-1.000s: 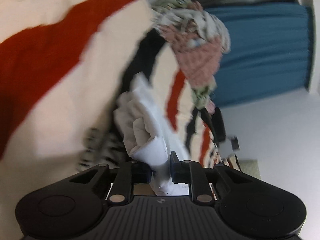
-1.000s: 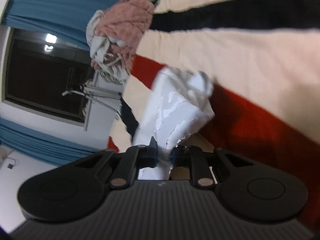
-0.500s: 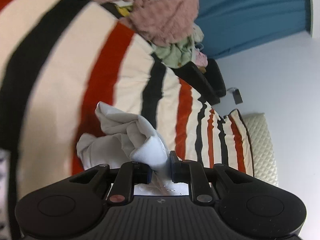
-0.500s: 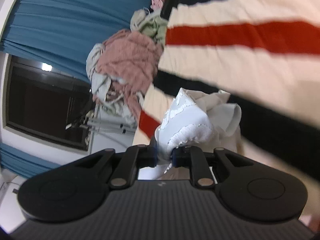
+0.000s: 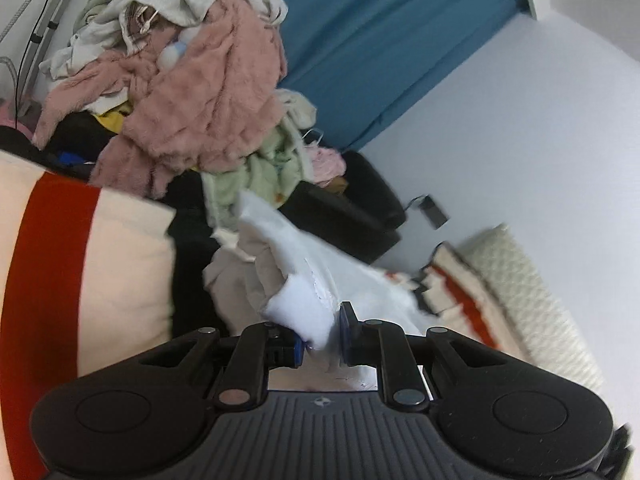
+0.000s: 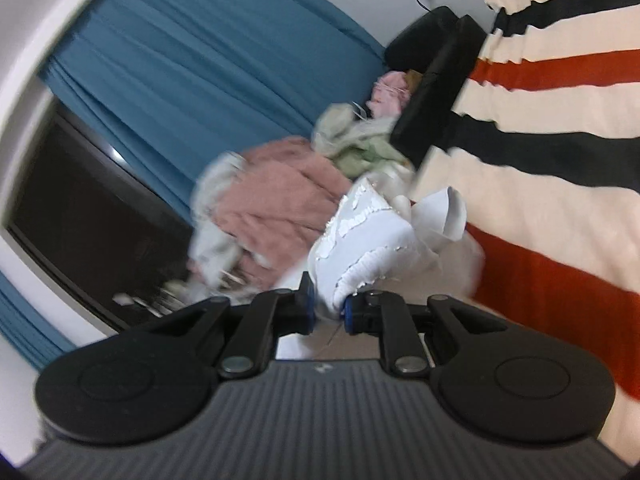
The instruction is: Fold clothes
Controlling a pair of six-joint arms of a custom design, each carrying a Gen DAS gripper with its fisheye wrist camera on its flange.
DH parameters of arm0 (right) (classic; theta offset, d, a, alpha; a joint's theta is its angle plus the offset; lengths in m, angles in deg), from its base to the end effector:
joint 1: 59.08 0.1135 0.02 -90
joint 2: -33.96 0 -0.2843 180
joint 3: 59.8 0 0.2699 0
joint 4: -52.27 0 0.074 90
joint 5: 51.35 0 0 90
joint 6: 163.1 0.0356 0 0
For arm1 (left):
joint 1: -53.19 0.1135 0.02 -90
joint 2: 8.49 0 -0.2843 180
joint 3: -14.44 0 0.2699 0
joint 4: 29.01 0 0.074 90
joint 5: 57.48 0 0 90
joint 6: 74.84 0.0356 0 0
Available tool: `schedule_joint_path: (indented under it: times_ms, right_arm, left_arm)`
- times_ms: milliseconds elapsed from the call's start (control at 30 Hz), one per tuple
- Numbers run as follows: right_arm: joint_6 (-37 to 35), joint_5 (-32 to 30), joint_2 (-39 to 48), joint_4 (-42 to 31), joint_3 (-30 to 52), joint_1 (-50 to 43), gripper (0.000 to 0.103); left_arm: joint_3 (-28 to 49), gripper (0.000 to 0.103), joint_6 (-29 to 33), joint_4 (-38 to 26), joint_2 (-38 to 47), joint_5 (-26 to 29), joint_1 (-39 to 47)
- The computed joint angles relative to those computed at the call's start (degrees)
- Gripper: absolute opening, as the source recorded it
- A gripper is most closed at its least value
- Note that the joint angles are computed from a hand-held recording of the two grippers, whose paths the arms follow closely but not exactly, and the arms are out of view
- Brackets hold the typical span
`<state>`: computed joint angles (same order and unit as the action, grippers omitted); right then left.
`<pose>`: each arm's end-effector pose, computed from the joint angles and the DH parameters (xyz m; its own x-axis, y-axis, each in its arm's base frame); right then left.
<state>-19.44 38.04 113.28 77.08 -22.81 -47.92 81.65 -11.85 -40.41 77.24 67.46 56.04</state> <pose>0.2662 0.0529 0.1781 -0.3389 0.7541 -0.5625 0.1173 0.6271 0.7700 0.3448 -0.0033 0.2598 -0.6505 -0.4051 -0.6425 0.1791 0.7402 -0.6481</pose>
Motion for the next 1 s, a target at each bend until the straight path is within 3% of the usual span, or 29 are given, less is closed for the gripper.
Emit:
schedule_joint_path:
  times_ms: [67, 133, 267, 333, 433, 567, 700, 800, 933, 1000]
  right_arm:
    - [-0.98, 0.53, 8.6, 8.57, -3.7, 0.38, 0.016]
    - [-0.22, 0.96, 16.94, 15.44, -7.11, 1.62, 0.016]
    - [1.24, 3.78, 32.19, 29.66, -12.47, 6.13, 0.016]
    - [1.58, 5.52, 34.71, 32.33, -14.04, 8.19, 0.017]
    - [3.63, 7.51, 31.04, 27.71, -15.27, 10.37, 0.02]
    - [8.23, 11.22, 12.45, 6.04, -17.11, 14.77, 0.02]
    - [6.83, 18.64, -15.8, -24.56, -16.46, 21.91, 0.02]
    - [8.06, 27.95, -33.97, -48.79, -11.44, 32.17, 0.02]
    - [17.24, 43.39, -41.37, -71.75, -1.22, 51.25, 0.02]
    - [24.98, 51.09, -39.46, -81.91, 4.85, 61.52, 0.02]
  left_arm:
    - [-5.45, 0.018, 2.98, 5.44, 3.41, 0.56, 0.16]
    - [-10.29, 0.018, 7.74, 6.94, 6.88, 2.05, 1.36]
    - [-21.64, 0.019, 15.31, 16.19, 6.74, -0.36, 1.4]
    - [-25.54, 0.02, 18.75, 19.66, 6.66, -2.68, 0.55]
    - [-28.0, 0.022, 22.5, 18.11, 2.82, -6.69, -1.51]
    - [-28.95, 0.024, 25.89, 8.26, -6.27, -8.73, -0.97]
    - [-28.96, 0.029, 30.88, -9.76, -24.43, -5.93, 4.25]
    - [-25.84, 0.041, 35.23, -25.95, -39.27, -2.2, 9.56]
    - [-16.12, 0.045, 44.4, -48.43, -51.74, 7.71, 20.67]
    - [-8.85, 0.048, 56.15, -63.25, -53.46, 17.22, 33.39]
